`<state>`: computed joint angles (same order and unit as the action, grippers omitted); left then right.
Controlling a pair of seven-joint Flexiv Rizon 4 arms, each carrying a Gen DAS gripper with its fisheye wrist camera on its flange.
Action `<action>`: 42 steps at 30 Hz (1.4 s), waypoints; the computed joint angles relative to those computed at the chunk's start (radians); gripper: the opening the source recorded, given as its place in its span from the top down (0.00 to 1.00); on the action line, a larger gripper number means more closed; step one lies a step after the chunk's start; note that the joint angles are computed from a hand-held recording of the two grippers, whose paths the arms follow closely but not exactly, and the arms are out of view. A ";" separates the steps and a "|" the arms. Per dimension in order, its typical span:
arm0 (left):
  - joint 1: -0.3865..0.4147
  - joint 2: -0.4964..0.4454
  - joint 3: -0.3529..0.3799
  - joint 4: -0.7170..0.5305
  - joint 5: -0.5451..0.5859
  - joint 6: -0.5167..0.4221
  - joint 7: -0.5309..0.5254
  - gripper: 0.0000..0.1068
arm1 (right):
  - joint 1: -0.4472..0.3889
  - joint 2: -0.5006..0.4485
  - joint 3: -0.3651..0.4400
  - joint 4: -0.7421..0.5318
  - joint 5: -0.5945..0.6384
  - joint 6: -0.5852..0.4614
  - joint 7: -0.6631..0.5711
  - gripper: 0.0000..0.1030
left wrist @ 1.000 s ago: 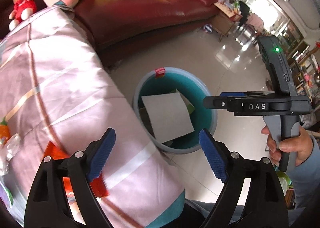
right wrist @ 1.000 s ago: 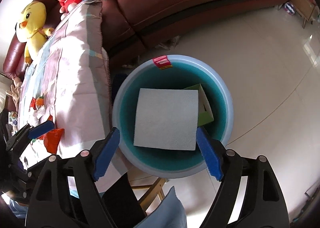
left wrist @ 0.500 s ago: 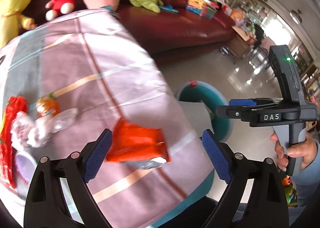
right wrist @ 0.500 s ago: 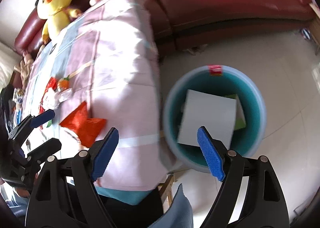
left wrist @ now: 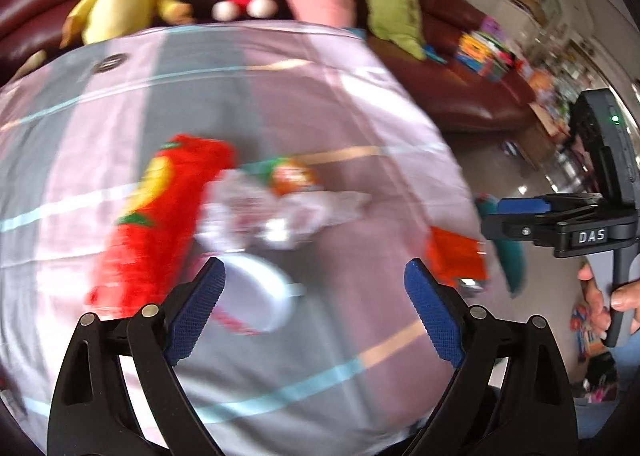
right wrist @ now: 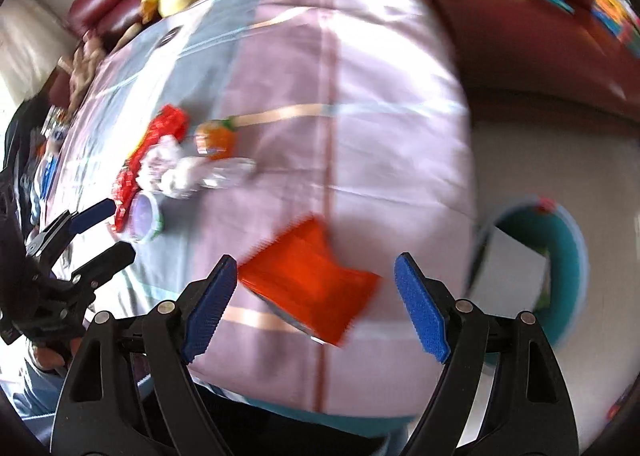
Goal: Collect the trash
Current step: 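Move both tools back over the table toward the red bag and plastic bags, then grasp the long red snack bag with the left tool while the right tool grasps the plastic bags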
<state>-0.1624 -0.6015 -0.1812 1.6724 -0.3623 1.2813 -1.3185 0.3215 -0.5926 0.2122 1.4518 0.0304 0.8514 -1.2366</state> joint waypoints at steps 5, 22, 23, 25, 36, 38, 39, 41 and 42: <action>0.048 0.022 0.046 0.053 -0.005 0.026 -0.027 0.14 | 0.044 -0.096 0.015 -0.159 -0.010 -0.077 -0.010 0.25; 0.088 -0.078 0.090 -0.038 0.057 -0.079 -0.027 0.14 | 0.164 -0.423 -0.011 -0.686 0.037 -0.385 0.039 0.25; 0.085 -0.082 0.093 -0.047 0.063 -0.083 -0.025 0.14 | 0.167 -0.433 -0.013 -0.702 0.038 -0.395 0.042 0.25; 0.082 -0.093 0.096 -0.064 0.073 -0.085 -0.020 0.14 | 0.175 -0.452 -0.023 -0.729 0.034 -0.404 0.049 0.25; 0.019 -0.120 0.160 -0.103 0.175 -0.029 -0.052 0.58 | 0.214 -0.478 -0.048 -0.736 -0.021 -0.358 0.015 0.51; 0.040 -0.115 0.132 -0.093 0.157 -0.024 -0.047 0.72 | 0.213 -0.479 -0.039 -0.744 -0.017 -0.366 0.000 0.64; 0.043 -0.111 0.130 -0.084 0.151 -0.012 -0.053 0.74 | 0.216 -0.480 -0.038 -0.749 -0.018 -0.374 -0.005 0.66; 0.045 -0.102 0.132 -0.066 0.145 0.011 -0.069 0.81 | 0.220 -0.473 -0.038 -0.740 -0.019 -0.369 -0.021 0.70; 0.046 -0.096 0.130 -0.056 0.141 0.018 -0.076 0.81 | 0.220 -0.466 -0.036 -0.731 -0.017 -0.366 -0.030 0.71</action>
<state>-0.1159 -0.6973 -0.0507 1.6159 -0.2212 1.2994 -1.3946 0.5412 -1.0586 0.1763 0.7212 0.0137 0.4853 -1.2664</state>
